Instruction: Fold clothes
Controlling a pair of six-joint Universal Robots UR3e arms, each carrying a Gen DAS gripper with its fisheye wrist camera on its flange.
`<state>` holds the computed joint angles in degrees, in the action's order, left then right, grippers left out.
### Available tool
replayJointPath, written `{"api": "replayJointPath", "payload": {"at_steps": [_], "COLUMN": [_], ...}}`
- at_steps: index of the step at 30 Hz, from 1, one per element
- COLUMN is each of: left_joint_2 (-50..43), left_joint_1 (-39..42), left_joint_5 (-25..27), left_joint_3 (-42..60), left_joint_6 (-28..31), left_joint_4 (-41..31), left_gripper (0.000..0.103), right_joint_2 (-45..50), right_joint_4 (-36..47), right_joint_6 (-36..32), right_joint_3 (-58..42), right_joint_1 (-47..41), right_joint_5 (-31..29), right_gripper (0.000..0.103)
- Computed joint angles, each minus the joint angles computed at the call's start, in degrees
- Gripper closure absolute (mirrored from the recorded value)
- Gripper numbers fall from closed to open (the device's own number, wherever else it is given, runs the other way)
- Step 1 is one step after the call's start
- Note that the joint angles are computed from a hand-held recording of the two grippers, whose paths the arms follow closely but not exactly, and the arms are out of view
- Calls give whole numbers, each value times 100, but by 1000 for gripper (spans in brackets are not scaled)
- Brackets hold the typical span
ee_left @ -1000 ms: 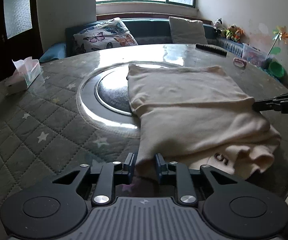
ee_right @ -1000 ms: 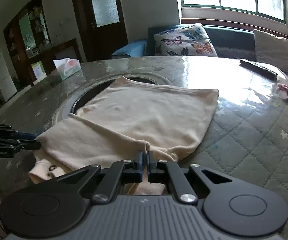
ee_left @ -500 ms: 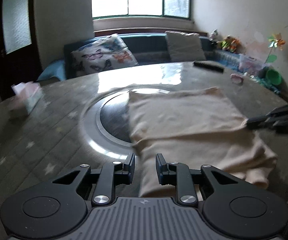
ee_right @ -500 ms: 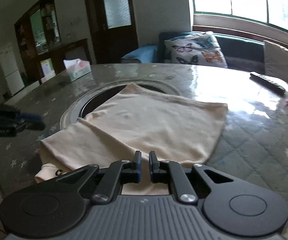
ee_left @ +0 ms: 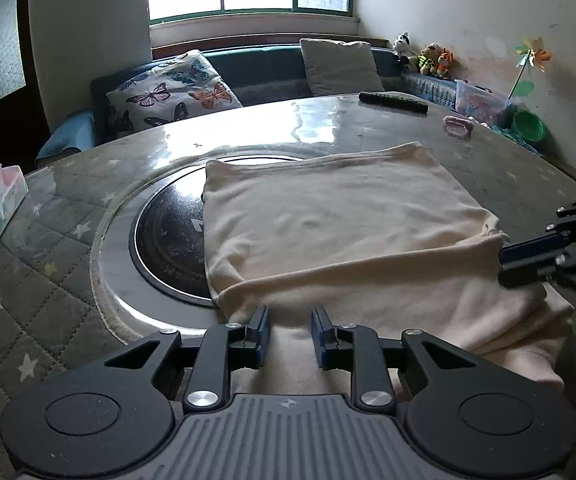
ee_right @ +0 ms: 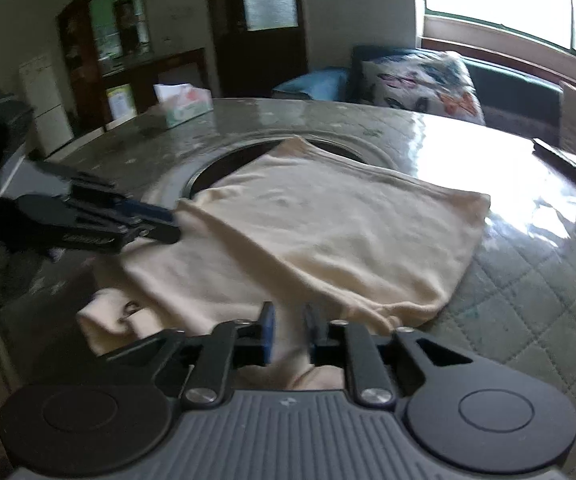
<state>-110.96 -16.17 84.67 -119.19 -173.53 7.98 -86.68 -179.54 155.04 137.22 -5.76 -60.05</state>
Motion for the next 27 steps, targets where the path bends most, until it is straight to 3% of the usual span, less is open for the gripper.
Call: {"api": "replayJointPath", "payload": {"at_steps": [6,13,18,23,24,27], "left_joint_2": [839,1743,1258,509,406,354], "left_joint_1": [-22,-301,-683,-912,-925,-828], "left_joint_5": [-84,30,291,342,322,87], "left_joint_3": [-899,-2007,-2111,-1860,-1814,-1714], "left_joint_6": [691,1939,2303,2304,2299,2192], "left_joint_4": [170,317,1009,1726,1821,1811], "left_gripper": [77,62,62,62,63,85], "right_joint_2": [-224,-1060,-1658,-2151,-2242,-2403], "right_joint_4": [229,1007,1535,1989,2109,2310], "right_joint_6": [-328,-781,-1300,-1772,-1888,-2154], "right_joint_3": [217,411,574,706,725,778], "right_joint_1": [-29,-308,-408,-380,-379,-354], "right_joint_5": [-83,120,203,172,173,152], "right_gripper": [76,75,66,50,47,43]}}
